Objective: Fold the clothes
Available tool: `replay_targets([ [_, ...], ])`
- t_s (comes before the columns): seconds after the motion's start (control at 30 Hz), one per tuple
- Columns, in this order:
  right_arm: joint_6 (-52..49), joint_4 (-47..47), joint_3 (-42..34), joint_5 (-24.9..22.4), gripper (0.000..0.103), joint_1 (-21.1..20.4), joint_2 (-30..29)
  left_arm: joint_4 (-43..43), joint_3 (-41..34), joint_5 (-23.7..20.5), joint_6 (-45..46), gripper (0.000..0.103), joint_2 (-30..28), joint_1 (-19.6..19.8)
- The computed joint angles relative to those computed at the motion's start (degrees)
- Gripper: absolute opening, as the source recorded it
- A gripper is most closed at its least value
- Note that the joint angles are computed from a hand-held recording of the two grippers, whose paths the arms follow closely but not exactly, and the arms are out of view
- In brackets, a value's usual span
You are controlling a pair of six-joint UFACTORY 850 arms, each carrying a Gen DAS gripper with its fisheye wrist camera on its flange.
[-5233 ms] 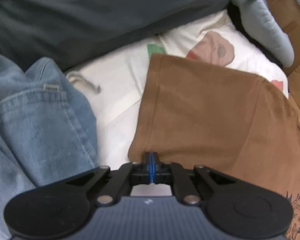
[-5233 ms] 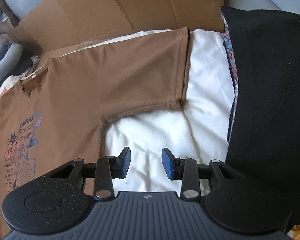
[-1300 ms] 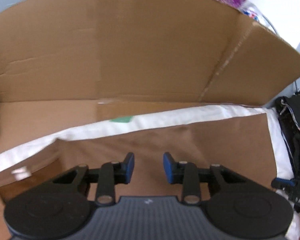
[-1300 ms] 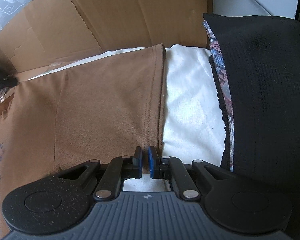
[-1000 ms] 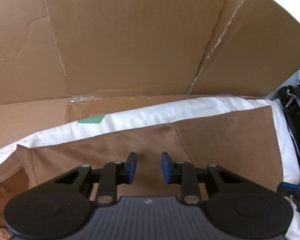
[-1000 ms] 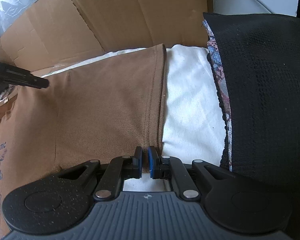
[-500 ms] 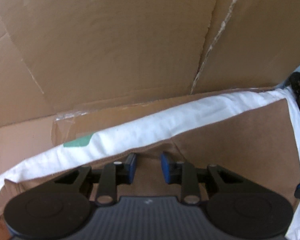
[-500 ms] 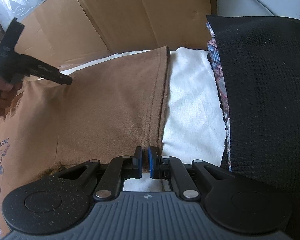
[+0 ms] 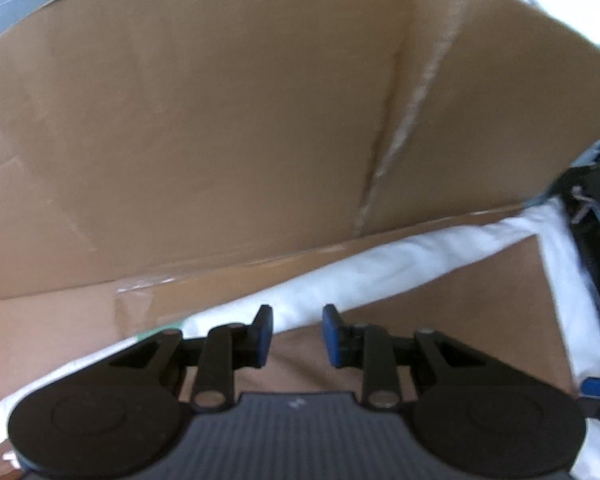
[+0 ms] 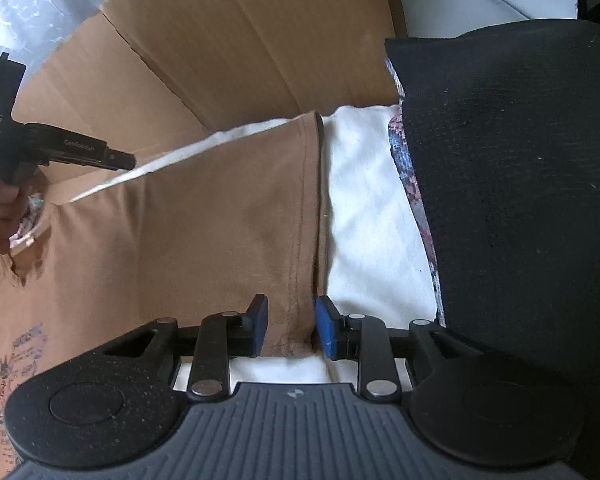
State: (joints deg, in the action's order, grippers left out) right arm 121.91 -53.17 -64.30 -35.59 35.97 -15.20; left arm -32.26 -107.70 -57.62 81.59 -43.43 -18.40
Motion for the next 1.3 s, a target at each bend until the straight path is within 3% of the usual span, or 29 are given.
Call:
replay_targets([
  [0.13,4.27,-2.01,0.9,-2.73,0.033,1.82,0.66,2.69,1.59,-0.1,-1.11,0.011,0.28,-0.98],
  [0.47,6.37,-3.5,2.68,0.21,0.032,1.41,1.77,4.91,5.92,4.31,-1.77,0.004,1.11,-2.5],
  [0.8,1.08,3.84,0.44,-0.42,0.032,1.53,0.97,3.25,6.28,5.17,-2.67,0.001,1.17,-2.7],
  [0.9,-0.1,7.75,-0.28,-0.42,0.032,1.0,0.44,1.85,5.79,3.8,-0.45,0.009,1.65,-1.89],
  [1.1,-0.53,10.29,-1.85,-0.72,0.032,0.57,-0.32,0.71,-1.3,-2.24,0.53,0.009,-0.91,0.51],
  [1.3,-2.01,11.97,-2.8,0.18,0.032,0.07,-0.57,0.76,-4.34,-5.53,-0.91,0.009,-1.16,2.29],
])
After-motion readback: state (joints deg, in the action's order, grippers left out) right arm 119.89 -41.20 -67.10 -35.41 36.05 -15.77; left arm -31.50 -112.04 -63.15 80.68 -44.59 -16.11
